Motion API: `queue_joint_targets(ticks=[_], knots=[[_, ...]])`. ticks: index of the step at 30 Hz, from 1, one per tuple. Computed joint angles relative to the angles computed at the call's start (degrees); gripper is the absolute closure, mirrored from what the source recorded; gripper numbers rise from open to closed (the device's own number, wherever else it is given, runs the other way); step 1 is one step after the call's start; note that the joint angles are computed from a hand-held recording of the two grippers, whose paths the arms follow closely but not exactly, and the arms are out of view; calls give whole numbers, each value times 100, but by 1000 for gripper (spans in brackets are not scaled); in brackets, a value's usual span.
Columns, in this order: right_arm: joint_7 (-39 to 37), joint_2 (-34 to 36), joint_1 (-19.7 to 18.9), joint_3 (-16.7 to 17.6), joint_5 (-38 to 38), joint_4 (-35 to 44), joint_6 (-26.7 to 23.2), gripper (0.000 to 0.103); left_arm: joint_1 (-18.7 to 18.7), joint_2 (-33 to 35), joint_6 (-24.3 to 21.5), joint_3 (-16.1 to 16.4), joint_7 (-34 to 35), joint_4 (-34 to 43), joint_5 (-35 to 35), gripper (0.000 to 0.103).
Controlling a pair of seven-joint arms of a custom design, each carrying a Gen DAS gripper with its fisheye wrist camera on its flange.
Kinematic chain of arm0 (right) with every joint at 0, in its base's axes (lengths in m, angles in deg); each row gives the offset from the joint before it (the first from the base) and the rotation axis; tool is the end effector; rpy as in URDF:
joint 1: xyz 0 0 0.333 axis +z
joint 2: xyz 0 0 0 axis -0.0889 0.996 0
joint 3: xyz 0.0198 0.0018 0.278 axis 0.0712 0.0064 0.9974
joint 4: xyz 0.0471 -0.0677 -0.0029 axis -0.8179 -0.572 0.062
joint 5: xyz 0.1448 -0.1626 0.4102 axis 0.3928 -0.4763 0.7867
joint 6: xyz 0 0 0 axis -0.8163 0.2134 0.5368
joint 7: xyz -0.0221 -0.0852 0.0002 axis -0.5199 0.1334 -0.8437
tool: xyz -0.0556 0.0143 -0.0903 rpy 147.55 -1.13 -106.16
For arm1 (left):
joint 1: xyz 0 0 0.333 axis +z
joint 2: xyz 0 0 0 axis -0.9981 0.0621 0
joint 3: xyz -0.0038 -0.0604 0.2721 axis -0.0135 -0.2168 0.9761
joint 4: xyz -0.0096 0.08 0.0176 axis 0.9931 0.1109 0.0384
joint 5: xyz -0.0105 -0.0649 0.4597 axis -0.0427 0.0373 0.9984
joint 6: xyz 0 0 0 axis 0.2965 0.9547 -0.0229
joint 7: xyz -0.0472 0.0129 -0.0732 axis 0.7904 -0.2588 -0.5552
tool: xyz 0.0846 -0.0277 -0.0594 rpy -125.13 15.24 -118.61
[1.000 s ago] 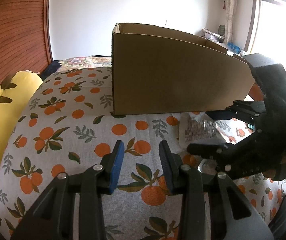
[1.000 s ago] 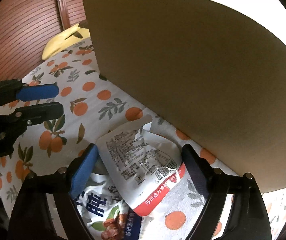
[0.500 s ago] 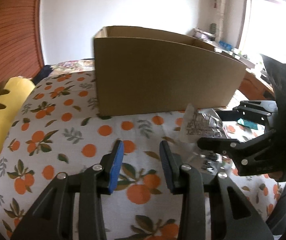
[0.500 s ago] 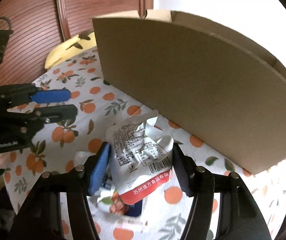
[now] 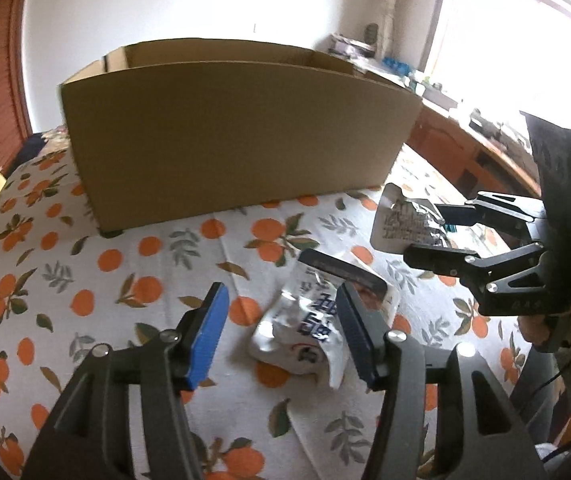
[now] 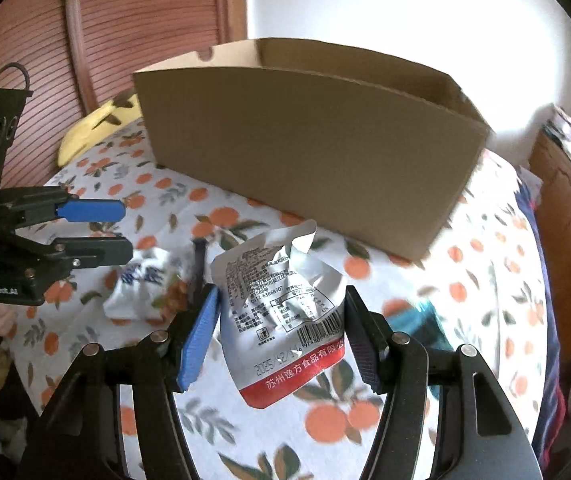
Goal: Organize snacks
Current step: 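Grasp the white-blue pouch with the left tool while the right tool holds the white pouch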
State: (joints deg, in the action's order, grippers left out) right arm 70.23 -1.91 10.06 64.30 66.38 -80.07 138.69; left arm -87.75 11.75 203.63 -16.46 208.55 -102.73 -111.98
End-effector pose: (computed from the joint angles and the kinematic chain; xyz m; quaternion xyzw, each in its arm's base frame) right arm 0.6369 0.2124 0.4433 -0.7974 0.4832 -0.1991 0.3016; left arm 0.6499 -0.0699 0.4347 -0.5117 0.7671 -0.3655 0.1268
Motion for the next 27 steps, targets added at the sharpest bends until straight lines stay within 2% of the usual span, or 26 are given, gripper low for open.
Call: queue_joint_targets(ticks=[5, 11, 15, 27], knots=[[337, -215, -27, -55, -255, -373, 214, 40, -76, -19, -34, -60, -154, -9, 401, 42], [554, -237, -66, -93, -270, -496, 197, 40, -138, 92, -32, -125, -521, 75, 956, 39], [439, -238, -79, -99, -93, -519, 215, 40, -176, 167, -176, -163, -791, 168, 1370, 38], [223, -186, -120, -101, 320, -447, 72, 40, -275, 284, 181, -224, -1573, 139, 2767, 35]])
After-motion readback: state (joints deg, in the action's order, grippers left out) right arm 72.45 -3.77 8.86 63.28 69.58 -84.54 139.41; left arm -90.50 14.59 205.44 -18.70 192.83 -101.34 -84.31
